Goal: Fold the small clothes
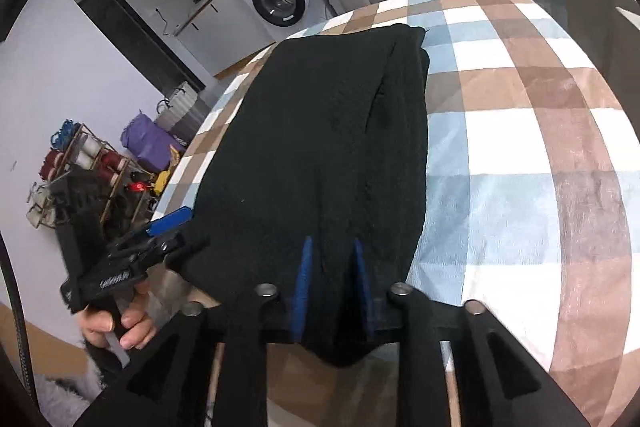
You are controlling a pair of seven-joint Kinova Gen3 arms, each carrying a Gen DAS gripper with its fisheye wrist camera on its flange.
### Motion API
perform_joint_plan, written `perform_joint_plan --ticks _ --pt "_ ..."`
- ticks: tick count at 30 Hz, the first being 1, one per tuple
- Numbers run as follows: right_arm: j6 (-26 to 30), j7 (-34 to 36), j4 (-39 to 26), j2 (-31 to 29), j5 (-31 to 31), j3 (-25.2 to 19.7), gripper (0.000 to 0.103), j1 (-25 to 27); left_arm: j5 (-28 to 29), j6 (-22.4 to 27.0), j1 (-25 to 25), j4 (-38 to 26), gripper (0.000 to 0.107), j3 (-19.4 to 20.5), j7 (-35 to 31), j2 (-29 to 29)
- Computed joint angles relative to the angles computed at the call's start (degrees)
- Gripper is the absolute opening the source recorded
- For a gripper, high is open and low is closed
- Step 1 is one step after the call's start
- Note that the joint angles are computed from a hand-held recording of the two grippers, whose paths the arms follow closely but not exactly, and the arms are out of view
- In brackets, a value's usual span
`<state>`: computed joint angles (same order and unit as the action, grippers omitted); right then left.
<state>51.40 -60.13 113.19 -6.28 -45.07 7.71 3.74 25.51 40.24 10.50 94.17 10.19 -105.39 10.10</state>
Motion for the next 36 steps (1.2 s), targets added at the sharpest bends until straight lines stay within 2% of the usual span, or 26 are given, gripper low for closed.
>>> perform_joint_plan --ticks 2,4,6,7,9,12,13,15,17,20,22,24,26,28,32,33,34,35,36 --pt "2.36 2.64 0.76 0.58 -1.26 1.15 0.033 -0.10 -0.65 0.06 0.26 -0.21 0.075 -0.22 0.83 0.19" --pt "1.24 2.81 1.98 -0.41 -0.10 -0.35 0.032 0.21 -1.01 0.03 0.38 -0.19 0.075 -0.27 1.48 0.12" --pt "-0.35 2.40 1.43 -1.51 1.80 -0.76 0.015 -1.75 -1.35 -0.04 0.50 -0.21 0.075 -0.25 1.79 0.07" --pt "-0.68 2.60 1.40 -2.13 2.13 0.55 0.008 -3.89 -1.52 -0.11 0.57 -0.22 0.075 -0.25 1.96 0.04" --pt "-2.03 1.64 1.98 -4.83 3.34 1.07 0.007 -6.17 -1.23 -0.18 0.43 -0.07 0.075 -0.14 1.73 -0.12" --pt "-2.58 -4.43 1.17 -3.96 9.86 -4.00 0.007 -3.68 -1.82 0.13 0.58 -0.18 0.075 -0.27 2.24 -0.06" --pt "-3.20 -5.47 2.02 -2.98 11.15 -4.48 0.007 -3.48 -1.94 0.21 0.59 -0.22 0.075 -0.29 2.35 -0.08" --pt "-1.86 -6.15 1.64 -3.85 10.92 -2.26 0.011 -4.57 -2.09 0.13 0.57 -0.15 0.075 -0.34 2.45 -0.30" --pt "-1.18 -3.75 1.51 -4.36 8.03 0.93 0.020 -5.69 -1.21 0.02 0.11 -0.01 0.075 -0.32 2.03 -0.35" --pt "-5.39 -4.94 1.14 -4.53 7.58 -0.70 0.040 -3.14 -0.98 0.25 -0.10 -0.73 0.075 -0.60 3.17 0.51" --pt "-8.11 -7.23 0.67 -2.84 7.81 -1.53 0.041 -2.43 -1.43 0.64 -0.07 -1.84 0.075 -0.92 5.23 1.60" --pt "-8.69 -6.93 -0.63 0.24 4.87 0.59 0.042 -2.89 -0.42 0.48 -1.06 -2.40 0.071 -0.43 5.88 2.64" --pt "-8.61 -5.35 -1.59 3.61 1.26 0.92 0.042 -1.75 -1.28 1.38 -0.31 -3.99 0.051 -1.44 8.53 4.08" --pt "-9.19 -4.75 -3.06 6.31 -1.27 -0.16 0.043 -0.35 -0.46 1.63 -1.37 -4.71 0.043 -0.57 8.41 5.01" --pt "-9.28 -3.73 -6.05 9.74 -2.76 -2.82 0.043 2.29 -2.12 1.48 -0.78 -5.73 0.038 -0.38 8.94 5.93" --pt "-9.01 -2.95 -6.60 10.65 -3.59 -4.04 0.040 3.66 -2.79 1.44 -0.45 -6.05 0.038 -0.43 9.40 6.22" --pt "-9.08 -3.09 -7.10 11.50 -3.82 -4.54 0.027 4.14 -3.47 1.69 -0.11 -6.76 0.037 -0.48 10.02 6.76" --pt "-8.89 -4.08 -8.04 12.50 -3.21 -4.37 0.021 4.12 -3.88 1.94 0.07 -7.38 0.036 -0.46 10.53 7.19" --pt "-9.37 -4.68 -8.76 13.55 -3.24 -4.94 0.020 4.31 -4.80 2.44 0.60 -8.77 0.035 -0.61 11.49 8.14"
